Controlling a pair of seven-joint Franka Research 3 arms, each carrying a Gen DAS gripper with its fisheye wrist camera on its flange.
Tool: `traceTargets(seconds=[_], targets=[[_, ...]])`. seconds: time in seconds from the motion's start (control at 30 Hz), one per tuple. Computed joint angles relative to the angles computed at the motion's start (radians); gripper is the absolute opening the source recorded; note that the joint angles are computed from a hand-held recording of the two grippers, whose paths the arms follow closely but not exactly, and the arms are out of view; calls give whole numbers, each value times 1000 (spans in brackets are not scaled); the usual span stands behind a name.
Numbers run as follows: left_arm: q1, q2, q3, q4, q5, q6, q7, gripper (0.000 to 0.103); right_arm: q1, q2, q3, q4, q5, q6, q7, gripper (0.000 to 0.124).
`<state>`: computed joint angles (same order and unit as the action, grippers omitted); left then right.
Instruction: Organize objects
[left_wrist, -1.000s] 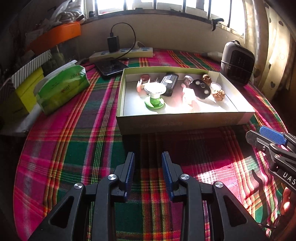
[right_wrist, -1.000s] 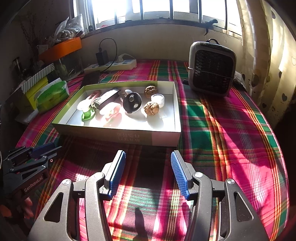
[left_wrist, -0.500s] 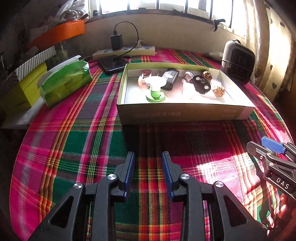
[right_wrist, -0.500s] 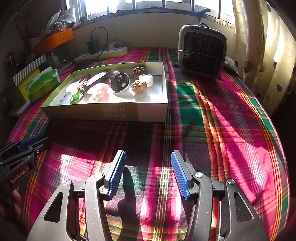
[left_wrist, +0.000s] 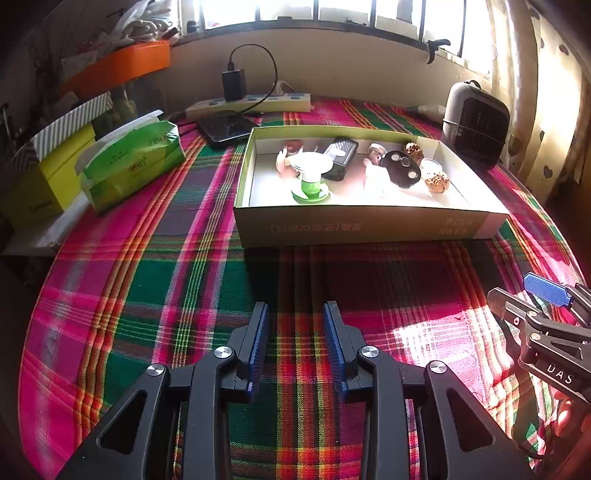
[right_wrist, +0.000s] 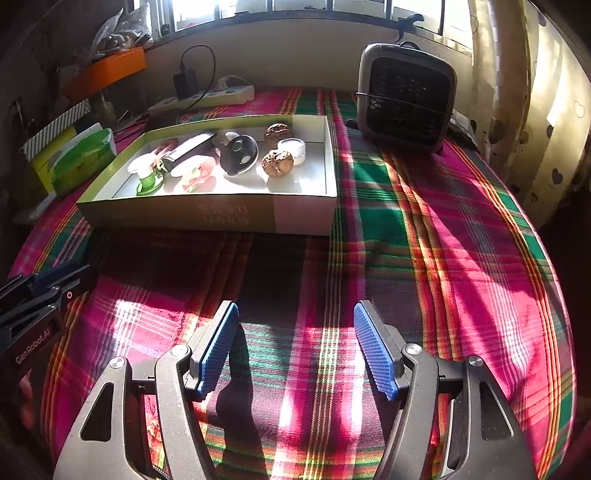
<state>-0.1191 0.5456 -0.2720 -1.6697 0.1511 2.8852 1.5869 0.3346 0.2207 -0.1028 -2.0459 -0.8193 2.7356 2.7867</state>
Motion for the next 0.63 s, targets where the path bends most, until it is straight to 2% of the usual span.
traceTargets(seconds=[0.63], targets=[[1,2,-1,3,1,-1,1,28,2,2,0,3,-1,-6,4,67]])
